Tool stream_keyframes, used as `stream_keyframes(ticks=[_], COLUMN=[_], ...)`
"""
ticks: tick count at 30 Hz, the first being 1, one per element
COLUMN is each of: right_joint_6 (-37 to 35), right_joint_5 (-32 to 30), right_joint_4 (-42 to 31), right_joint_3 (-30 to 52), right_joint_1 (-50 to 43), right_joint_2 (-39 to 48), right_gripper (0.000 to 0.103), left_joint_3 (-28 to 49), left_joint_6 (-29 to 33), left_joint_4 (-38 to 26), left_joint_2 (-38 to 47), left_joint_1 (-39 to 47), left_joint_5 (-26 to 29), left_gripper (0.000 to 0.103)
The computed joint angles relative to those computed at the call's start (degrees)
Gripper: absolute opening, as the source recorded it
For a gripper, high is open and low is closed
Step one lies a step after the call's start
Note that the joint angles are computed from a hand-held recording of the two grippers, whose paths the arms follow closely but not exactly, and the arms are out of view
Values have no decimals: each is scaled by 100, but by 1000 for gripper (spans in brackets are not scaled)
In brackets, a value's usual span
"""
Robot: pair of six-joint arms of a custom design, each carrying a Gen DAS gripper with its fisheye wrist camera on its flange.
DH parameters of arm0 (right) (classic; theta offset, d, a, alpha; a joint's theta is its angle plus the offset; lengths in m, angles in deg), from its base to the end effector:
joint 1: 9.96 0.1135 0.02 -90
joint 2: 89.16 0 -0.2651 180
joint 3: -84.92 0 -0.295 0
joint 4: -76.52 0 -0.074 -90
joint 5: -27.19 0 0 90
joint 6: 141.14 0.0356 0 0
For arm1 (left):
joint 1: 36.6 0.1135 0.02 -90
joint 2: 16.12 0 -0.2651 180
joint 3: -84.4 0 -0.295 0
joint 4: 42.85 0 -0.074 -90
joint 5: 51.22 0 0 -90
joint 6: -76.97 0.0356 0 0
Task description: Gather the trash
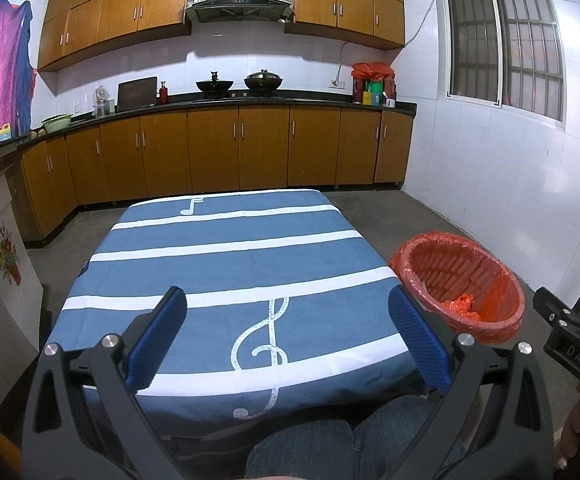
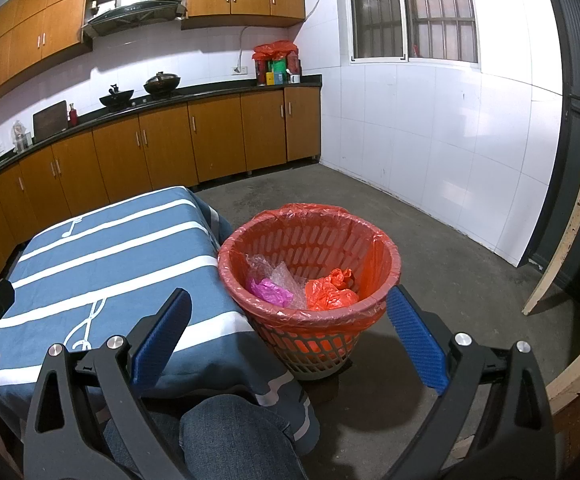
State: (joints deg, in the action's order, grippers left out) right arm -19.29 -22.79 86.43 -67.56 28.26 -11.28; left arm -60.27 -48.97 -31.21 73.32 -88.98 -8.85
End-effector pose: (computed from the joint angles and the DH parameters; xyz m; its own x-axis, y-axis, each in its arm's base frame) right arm 0.1945 0.1241 0.0798 -0.4801 0.1363 -0.8666 0.1931 0.9800 0.0472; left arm 0.1811 -0.1920 0.0734 -0.4517 -0.0618 -0.8900 -0.0791 0.9964 -0.0291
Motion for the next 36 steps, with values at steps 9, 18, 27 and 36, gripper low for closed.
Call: stream_keyframes(ticks=[9, 18, 27, 36], right_joint_6=[21, -8, 15, 56], right_joint_5=[18, -22, -12, 1], right_joint_4=[-13, -15, -19, -38], right_joint_3=[-8, -2, -14, -31], right_joint_1=[21, -18, 2, 33], right_joint_2=[-9, -23, -21, -32], right_gripper=[97, 97, 97, 97], left_joint_3=[15, 16, -1, -44], left_joint_6=[5, 0, 32, 100], left_joint_4=[-25, -44, -20, -17], left_joint_2=[-10, -21, -27, -71], left_joint_1=[7, 9, 11, 122], left_joint_5=[7, 10, -2, 118], left_gripper=[99, 99, 99, 99])
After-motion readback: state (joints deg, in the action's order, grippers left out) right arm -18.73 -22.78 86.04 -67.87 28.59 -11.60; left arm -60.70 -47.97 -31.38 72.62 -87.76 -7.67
